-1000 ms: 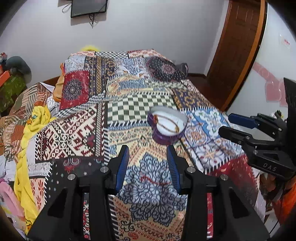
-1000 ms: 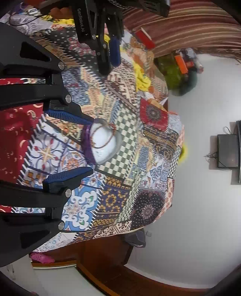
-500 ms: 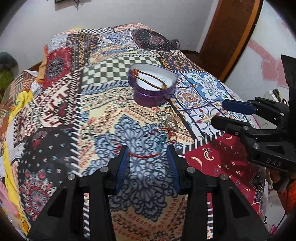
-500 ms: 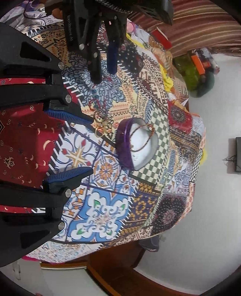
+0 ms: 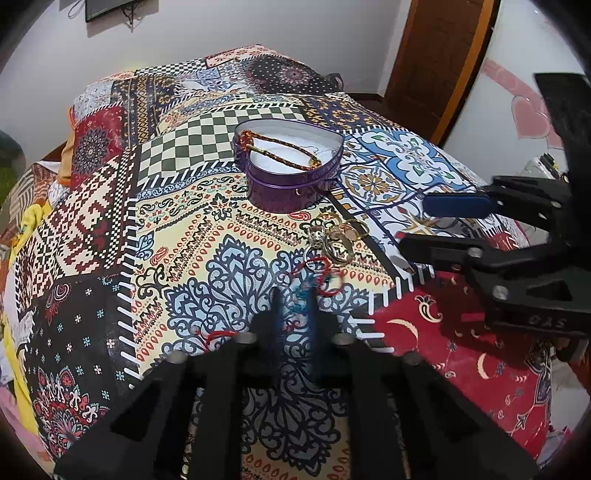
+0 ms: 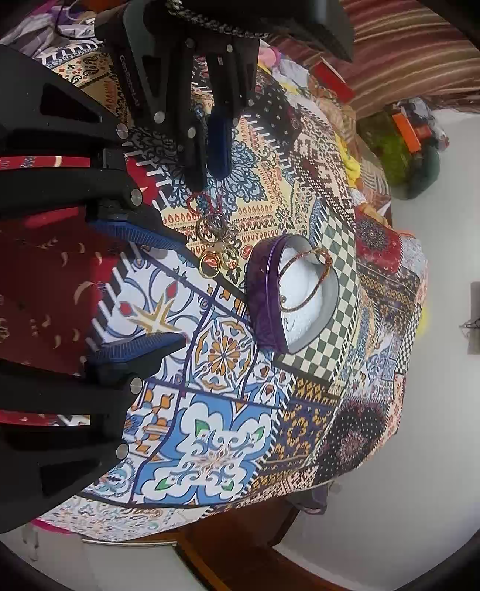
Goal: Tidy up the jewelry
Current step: 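Carry the red string bracelet to the tin with the left gripper while the right gripper approaches the gold rings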
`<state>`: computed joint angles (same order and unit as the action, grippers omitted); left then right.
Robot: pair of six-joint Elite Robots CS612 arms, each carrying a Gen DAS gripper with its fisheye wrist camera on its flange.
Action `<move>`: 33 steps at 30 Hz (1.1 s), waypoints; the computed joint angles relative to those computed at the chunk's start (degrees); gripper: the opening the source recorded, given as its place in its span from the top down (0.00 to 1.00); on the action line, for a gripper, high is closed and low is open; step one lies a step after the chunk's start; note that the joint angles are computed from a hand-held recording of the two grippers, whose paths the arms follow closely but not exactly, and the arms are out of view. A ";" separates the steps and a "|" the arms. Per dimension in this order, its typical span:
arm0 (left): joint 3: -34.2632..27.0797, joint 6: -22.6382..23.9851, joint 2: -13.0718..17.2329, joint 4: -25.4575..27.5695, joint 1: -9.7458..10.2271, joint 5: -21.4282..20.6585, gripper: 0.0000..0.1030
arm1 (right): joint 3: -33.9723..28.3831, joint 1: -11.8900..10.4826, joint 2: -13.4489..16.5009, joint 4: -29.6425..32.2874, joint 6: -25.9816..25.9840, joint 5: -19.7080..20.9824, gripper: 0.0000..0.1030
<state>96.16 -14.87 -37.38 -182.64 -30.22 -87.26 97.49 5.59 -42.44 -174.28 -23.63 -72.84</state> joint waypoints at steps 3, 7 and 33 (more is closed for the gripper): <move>0.27 -0.57 -0.03 -1.12 0.25 -0.34 0.94 | -0.87 0.26 0.39 1.50 -0.75 -0.16 0.58; 0.57 -2.60 -0.30 -3.01 0.78 0.17 0.94 | -2.34 0.48 0.99 3.91 -1.41 -0.81 0.58; 1.87 -5.73 -1.85 -11.04 0.72 0.90 0.94 | -5.69 0.40 2.61 8.79 -3.45 2.41 0.94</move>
